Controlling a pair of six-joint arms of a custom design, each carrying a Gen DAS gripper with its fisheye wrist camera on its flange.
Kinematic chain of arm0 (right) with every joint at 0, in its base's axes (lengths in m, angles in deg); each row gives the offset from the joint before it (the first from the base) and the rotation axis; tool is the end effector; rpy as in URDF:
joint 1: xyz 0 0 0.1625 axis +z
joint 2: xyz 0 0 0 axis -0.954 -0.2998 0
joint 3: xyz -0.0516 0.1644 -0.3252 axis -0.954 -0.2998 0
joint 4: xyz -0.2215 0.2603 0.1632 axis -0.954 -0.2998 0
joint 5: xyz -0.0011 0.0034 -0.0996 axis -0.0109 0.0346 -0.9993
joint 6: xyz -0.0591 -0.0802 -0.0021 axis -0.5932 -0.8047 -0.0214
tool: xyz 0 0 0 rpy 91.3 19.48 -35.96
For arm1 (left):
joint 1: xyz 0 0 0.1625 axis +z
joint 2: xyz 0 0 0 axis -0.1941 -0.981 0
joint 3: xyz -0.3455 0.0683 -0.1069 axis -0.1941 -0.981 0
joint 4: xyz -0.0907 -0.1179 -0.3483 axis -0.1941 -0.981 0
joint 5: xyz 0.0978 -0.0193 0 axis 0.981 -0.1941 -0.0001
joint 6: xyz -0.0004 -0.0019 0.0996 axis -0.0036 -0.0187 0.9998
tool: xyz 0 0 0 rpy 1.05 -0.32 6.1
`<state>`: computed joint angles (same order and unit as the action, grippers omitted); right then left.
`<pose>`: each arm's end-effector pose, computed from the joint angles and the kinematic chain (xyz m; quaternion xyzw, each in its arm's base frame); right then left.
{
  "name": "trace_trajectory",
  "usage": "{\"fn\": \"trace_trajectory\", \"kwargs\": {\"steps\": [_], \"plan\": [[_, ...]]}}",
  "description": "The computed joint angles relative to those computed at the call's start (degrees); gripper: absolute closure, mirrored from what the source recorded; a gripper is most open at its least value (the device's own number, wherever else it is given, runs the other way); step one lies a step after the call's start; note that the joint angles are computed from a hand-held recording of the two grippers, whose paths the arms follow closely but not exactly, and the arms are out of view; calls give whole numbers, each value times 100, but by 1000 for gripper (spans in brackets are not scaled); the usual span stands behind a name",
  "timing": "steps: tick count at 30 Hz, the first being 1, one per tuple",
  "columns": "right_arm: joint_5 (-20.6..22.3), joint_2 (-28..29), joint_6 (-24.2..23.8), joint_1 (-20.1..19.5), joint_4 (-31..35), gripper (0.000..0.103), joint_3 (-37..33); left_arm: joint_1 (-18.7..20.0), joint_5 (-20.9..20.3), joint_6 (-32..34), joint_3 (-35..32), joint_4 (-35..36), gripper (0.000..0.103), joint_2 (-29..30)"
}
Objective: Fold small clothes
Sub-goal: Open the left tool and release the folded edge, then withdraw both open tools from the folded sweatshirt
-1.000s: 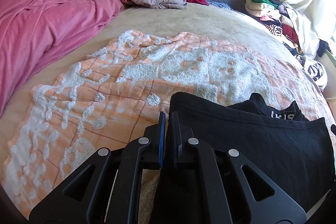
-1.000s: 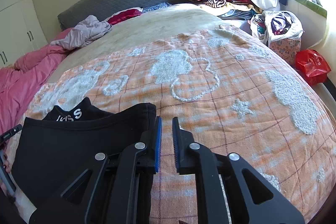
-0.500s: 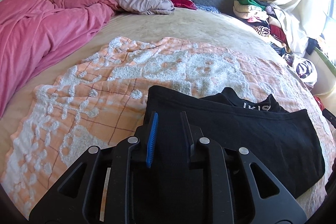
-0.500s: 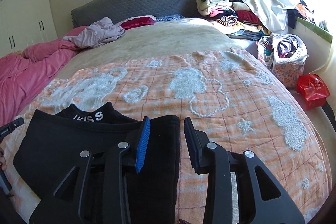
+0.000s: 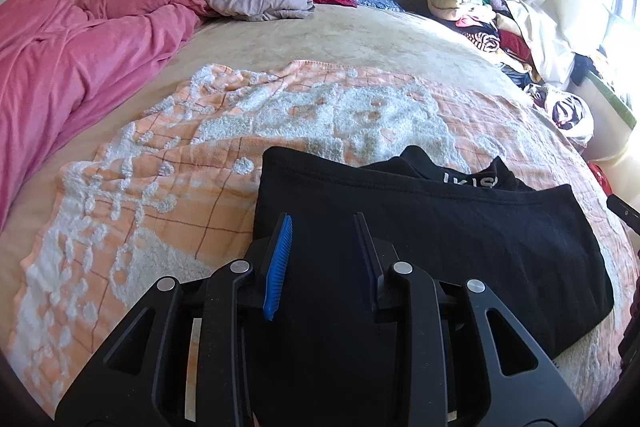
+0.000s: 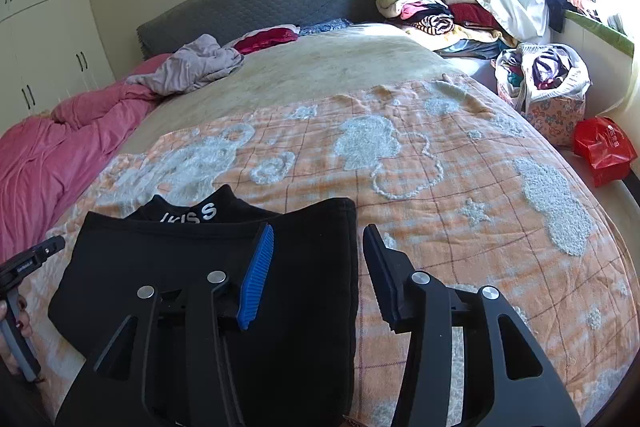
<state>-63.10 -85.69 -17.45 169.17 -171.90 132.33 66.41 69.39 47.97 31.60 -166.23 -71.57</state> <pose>0.2098 -0.7920 0.1753 0.3132 -0.8912 0.2902 0.1532 -0.1507 -0.6152 0.2525 -0.0606 0.8038 -0.4397 0.3960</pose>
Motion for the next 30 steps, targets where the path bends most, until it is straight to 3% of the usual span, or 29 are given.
{"fn": "trace_trajectory", "kwargs": {"steps": [2, 13, 15, 17, 21, 30], "plan": [[16, -141, -89, 27, -52, 56, 293, -3, -102, -169, 28, 328, 74, -50], [144, -864, -372, 141, -151, 47, 1745, -42, -323, -949, 302, 1669, 73, -185], [31, -900, -412, 144, -105, 47, 1836, -63, -322, -1162, 415, 1921, 66, -252], [-158, -897, -364, 131, -18, 47, 1866, -103, -287, -1270, 582, 1971, 60, -350], [-736, -810, -79, 87, 259, 47, 1789, -138, -462, -1246, 832, 1868, 59, -531], [-761, -1054, 52, 4, -161, 46, 2374, -120, -784, -852, 1273, 1139, 59, -744]]}}
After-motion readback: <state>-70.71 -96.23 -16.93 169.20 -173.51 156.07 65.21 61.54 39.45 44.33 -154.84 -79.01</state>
